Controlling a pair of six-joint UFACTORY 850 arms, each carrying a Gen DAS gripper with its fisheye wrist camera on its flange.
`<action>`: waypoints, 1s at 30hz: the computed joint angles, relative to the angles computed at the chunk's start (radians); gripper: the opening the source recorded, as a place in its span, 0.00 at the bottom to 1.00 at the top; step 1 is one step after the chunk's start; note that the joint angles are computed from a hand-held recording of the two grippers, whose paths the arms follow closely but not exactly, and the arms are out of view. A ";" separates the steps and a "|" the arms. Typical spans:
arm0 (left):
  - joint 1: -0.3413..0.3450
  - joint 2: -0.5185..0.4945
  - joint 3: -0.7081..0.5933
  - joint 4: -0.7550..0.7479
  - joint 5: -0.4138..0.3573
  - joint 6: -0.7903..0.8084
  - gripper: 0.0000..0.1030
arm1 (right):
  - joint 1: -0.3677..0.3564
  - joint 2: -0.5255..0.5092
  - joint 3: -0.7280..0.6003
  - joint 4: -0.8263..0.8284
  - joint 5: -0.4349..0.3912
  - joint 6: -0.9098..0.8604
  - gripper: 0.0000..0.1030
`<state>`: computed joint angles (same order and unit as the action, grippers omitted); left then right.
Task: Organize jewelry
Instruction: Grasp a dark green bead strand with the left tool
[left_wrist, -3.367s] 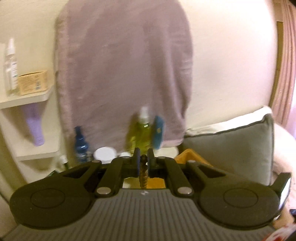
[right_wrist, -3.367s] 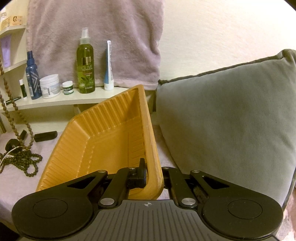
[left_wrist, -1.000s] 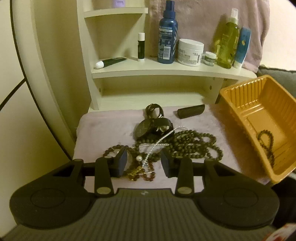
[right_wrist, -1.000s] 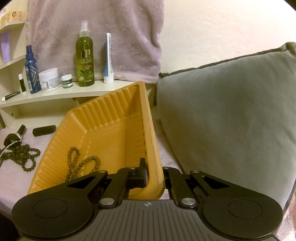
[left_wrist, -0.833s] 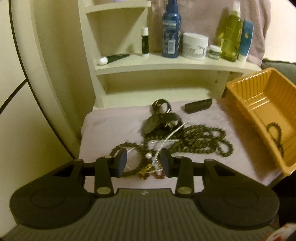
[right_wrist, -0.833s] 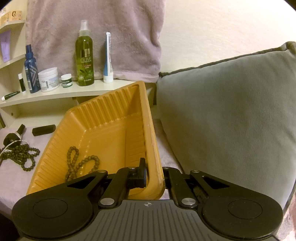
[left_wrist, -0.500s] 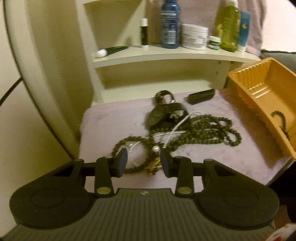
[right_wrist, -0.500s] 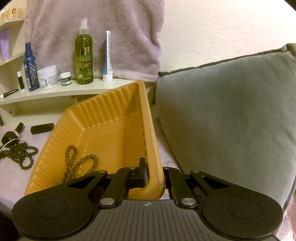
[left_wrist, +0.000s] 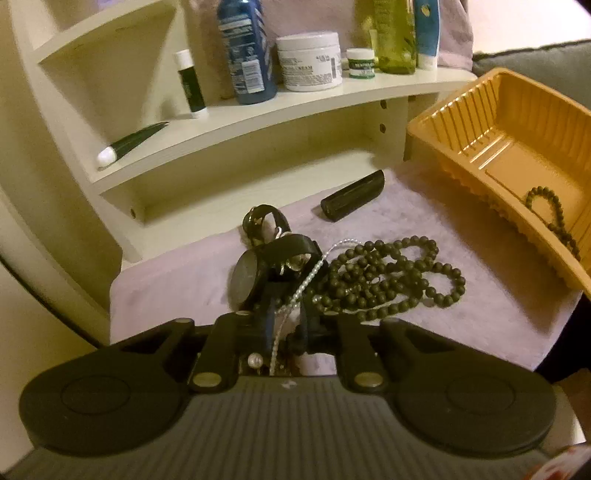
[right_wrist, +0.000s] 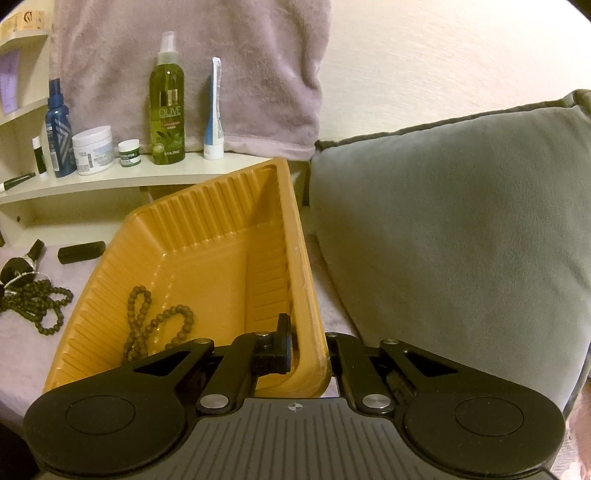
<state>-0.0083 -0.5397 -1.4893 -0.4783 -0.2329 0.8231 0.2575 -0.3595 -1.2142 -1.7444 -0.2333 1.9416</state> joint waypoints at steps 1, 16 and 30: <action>0.000 -0.008 -0.012 0.024 -0.009 -0.018 0.10 | 0.000 0.000 0.000 0.001 0.000 -0.001 0.05; -0.031 0.007 -0.017 -0.368 -0.151 0.138 0.13 | -0.002 0.002 0.004 0.003 0.005 0.008 0.06; -0.088 -0.020 -0.023 -0.055 -0.070 -0.206 0.06 | -0.002 -0.001 -0.002 0.015 0.009 -0.002 0.05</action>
<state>-0.0963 -0.5596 -1.5125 -0.5337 -0.3032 0.6166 0.2558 -0.3607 -1.2163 -1.7289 -0.2247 1.9397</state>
